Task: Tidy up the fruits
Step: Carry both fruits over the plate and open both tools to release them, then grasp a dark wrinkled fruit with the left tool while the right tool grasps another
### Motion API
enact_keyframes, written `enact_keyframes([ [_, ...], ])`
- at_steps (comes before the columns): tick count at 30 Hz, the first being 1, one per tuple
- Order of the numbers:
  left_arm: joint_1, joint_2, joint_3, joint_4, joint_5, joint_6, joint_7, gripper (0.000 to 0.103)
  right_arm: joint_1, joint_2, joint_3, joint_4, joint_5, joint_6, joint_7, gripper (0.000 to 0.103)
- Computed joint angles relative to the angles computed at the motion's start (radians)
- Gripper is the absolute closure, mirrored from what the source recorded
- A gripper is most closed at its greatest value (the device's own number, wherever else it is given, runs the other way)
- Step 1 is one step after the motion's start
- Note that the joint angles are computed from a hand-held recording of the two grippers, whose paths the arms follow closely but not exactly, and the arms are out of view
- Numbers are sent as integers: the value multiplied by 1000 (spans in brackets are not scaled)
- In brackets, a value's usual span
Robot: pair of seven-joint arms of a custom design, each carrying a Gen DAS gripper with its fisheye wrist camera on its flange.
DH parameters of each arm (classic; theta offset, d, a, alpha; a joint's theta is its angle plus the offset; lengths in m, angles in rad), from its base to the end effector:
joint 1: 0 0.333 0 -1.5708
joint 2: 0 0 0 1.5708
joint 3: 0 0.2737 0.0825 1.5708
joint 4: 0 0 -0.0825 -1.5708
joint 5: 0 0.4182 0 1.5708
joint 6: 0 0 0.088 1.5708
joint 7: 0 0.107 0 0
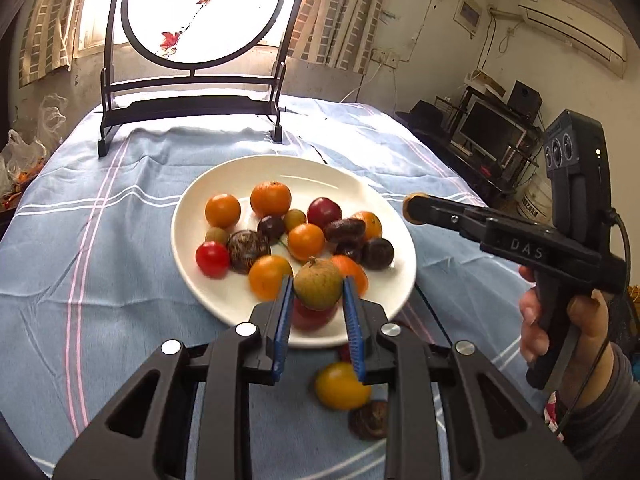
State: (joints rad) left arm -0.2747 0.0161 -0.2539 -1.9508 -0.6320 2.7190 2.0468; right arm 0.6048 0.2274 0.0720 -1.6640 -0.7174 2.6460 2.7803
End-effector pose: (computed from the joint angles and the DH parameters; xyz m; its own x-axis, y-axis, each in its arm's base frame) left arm 0.5631 -0.3032 0.4958 -0.5729 -0.7807 0.2497 -0.6547 0.2526 -0.7124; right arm 0.5375 0.4490 0.5043 0.0772 -0.9674 -0.2411 -0.6535 0.1335 -0.7451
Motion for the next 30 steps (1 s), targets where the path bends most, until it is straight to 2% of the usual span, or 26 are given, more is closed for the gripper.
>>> enact_keyframes([
  [6, -3, 226, 3, 246, 266, -62, -241, 77, 22, 205, -37, 254, 64, -54, -78, 76],
  [8, 6, 251, -3, 271, 299, -64, -289, 57, 52, 229, -71, 286, 47, -76, -63, 75],
  [9, 21, 243, -16, 255, 281, -44, -285, 46, 62, 217, -84, 267, 34, -62, -42, 73],
  [10, 37, 223, -30, 227, 255, -19, -265, 41, 66, 197, -90, 237, 26, -39, -25, 72],
  [12, 48, 170, -40, 159, 243, 24, -237, 38, 76, 151, -93, 179, 3, -27, 1, 71],
  [14, 44, 108, -39, 86, 255, 55, -220, 38, 86, 94, -92, 112, -43, -22, 45, 66],
  [15, 42, 74, -40, 44, 250, 67, -200, 37, 91, 67, -87, 83, -73, -29, 67, 60],
  [18, 19, -40, -32, -86, 204, 74, -125, 37, 95, -19, -59, -8, -165, -61, 140, 58],
  [20, -17, -125, -15, -181, 130, 79, -37, 37, 83, -86, -32, -91, -191, -43, 191, 56],
  [24, -112, -261, 37, -345, 64, 88, 55, 37, 63, -200, 29, -243, -257, -64, 313, 50],
  [27, -156, -301, 54, -406, 55, 79, 54, 37, 42, -249, 79, -317, -271, -96, 366, 50],
  [30, -147, -285, 23, -426, 149, 128, -42, 38, 16, -281, 125, -368, -269, -113, 396, 50],
])
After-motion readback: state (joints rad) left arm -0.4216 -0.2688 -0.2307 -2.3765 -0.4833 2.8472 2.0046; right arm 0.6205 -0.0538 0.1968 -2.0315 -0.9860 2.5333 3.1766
